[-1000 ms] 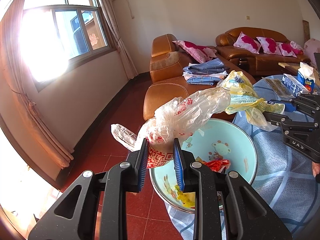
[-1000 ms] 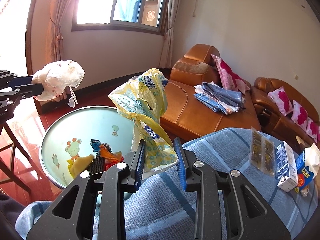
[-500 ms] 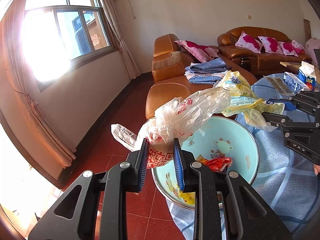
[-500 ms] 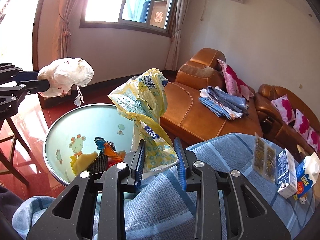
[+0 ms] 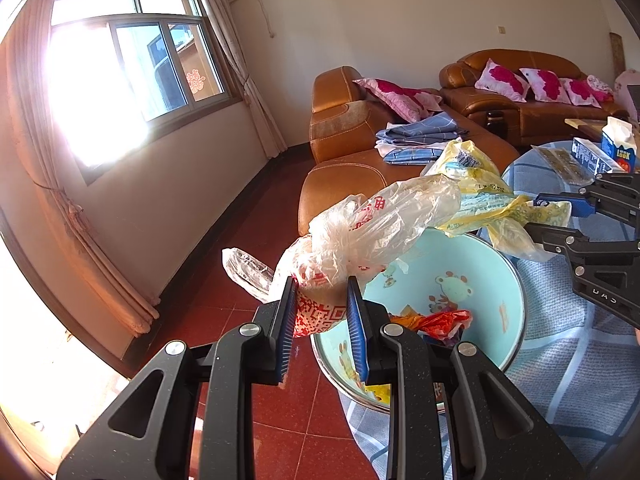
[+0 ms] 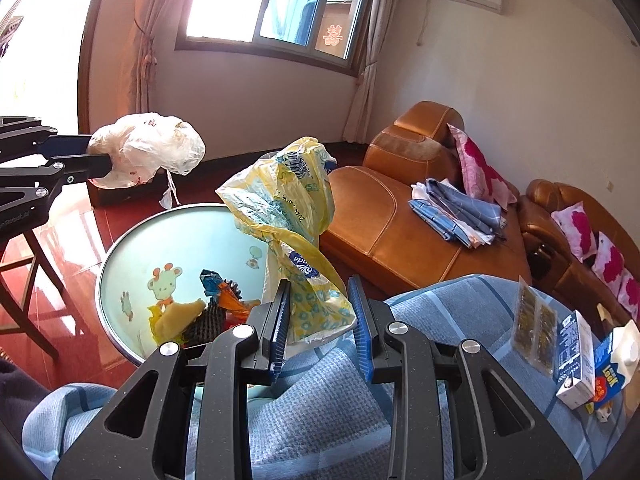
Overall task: Collect trash
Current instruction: 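Hold the clear bag and the yellow-green bag above the basin with both tools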
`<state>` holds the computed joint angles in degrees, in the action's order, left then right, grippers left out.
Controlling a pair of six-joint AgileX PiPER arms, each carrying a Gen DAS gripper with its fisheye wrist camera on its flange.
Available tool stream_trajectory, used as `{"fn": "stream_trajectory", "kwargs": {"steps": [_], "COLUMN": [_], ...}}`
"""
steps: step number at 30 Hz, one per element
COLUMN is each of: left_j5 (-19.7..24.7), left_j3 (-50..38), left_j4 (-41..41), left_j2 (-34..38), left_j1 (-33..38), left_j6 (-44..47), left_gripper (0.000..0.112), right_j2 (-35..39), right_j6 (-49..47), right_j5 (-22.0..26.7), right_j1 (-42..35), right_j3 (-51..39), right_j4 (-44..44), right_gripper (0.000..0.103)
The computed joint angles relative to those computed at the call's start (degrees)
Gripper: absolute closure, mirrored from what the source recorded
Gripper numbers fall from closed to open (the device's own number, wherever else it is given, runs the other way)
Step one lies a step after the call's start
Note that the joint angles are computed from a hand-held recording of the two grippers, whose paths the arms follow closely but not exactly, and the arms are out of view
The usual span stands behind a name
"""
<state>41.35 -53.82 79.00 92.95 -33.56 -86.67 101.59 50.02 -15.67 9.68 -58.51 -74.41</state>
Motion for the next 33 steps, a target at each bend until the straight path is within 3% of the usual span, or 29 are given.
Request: {"fn": "stream_trajectory", "kwargs": {"steps": [12, 21, 33], "left_j5": [1.1, 2.0, 1.5], "left_j3": [0.9, 0.7, 0.6], "left_j4": [1.1, 0.5, -0.2], "left_j2": [-0.4, -0.3, -0.2], "left_j1": [-0.2, -0.5, -0.2], "left_j6": [-1.8, -1.7, -0.6], "left_gripper": [0.088, 0.088, 0.088], "right_j2": [1.3, 1.1, 1.3], "right_j6": [0.8, -12.0, -6.0], "right_j5": [-0.5, 0.4, -0.6], "right_j1": [0.2, 2.2, 1.5], "right_j3": [-1.6, 0.2, -0.5], "right_j4": [0.1, 9.9, 4.8], "right_gripper": [0.074, 0.074, 0.074]}}
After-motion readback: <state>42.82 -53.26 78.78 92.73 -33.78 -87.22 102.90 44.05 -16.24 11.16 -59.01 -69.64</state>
